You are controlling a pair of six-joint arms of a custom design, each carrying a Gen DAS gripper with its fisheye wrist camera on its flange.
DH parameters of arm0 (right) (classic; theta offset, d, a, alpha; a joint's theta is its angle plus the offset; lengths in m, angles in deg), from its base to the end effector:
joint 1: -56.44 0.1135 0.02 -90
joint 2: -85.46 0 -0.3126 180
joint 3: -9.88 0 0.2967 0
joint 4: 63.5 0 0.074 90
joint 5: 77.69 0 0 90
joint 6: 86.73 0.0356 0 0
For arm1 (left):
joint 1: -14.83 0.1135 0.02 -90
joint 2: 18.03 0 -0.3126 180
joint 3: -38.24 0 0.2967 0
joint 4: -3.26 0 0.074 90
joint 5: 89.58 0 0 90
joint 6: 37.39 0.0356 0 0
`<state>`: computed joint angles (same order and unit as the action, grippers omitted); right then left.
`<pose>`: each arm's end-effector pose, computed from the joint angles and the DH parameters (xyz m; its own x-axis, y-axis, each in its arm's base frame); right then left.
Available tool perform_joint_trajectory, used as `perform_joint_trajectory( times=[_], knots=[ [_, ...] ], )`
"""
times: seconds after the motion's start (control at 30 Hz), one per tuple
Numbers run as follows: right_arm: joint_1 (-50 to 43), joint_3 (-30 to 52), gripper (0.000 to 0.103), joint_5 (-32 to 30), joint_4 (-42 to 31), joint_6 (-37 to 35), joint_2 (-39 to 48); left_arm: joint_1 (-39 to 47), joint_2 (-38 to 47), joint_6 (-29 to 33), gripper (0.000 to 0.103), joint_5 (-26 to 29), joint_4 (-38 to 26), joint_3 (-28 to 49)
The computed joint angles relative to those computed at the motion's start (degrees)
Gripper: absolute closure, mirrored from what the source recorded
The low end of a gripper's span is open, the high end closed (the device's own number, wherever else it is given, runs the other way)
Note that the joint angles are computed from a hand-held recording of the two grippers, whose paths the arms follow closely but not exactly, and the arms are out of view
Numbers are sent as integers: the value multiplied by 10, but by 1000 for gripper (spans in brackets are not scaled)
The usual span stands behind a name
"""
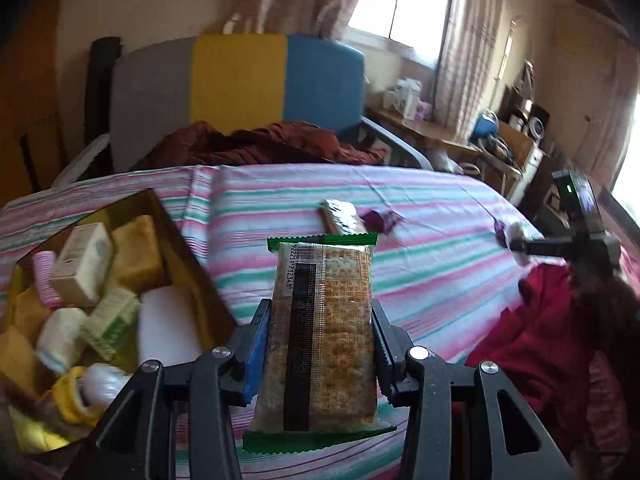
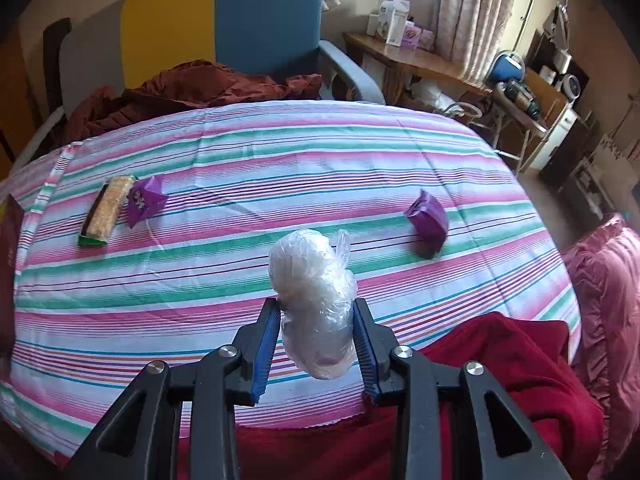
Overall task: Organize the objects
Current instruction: 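Carry the cracker packet and wrapped ball over the gold tray with both tools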
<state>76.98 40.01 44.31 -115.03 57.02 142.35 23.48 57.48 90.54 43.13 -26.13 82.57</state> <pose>0.1333 0.0298 0.1397 -0.7009 0.4677 -0.5385 0.6231 0.7690 -0.1432 0.2457 0.0130 0.1753 -0.5446 0.3740 -0.7507 0.7020 0.6930 -0.1639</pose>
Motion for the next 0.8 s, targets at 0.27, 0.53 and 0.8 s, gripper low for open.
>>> perform_joint_trajectory(
  times=[0.27, 0.53, 0.8],
  knots=[
    [30, 25, 67, 39, -28, 34, 61, 122, 92, 18, 57, 0, 17, 63],
    [132, 102, 67, -6, 31, 46, 152, 195, 142, 3, 57, -32, 85, 88],
    [240, 235, 67, -60, 220, -17, 318, 226, 151, -4, 57, -50, 109, 95]
  ],
)
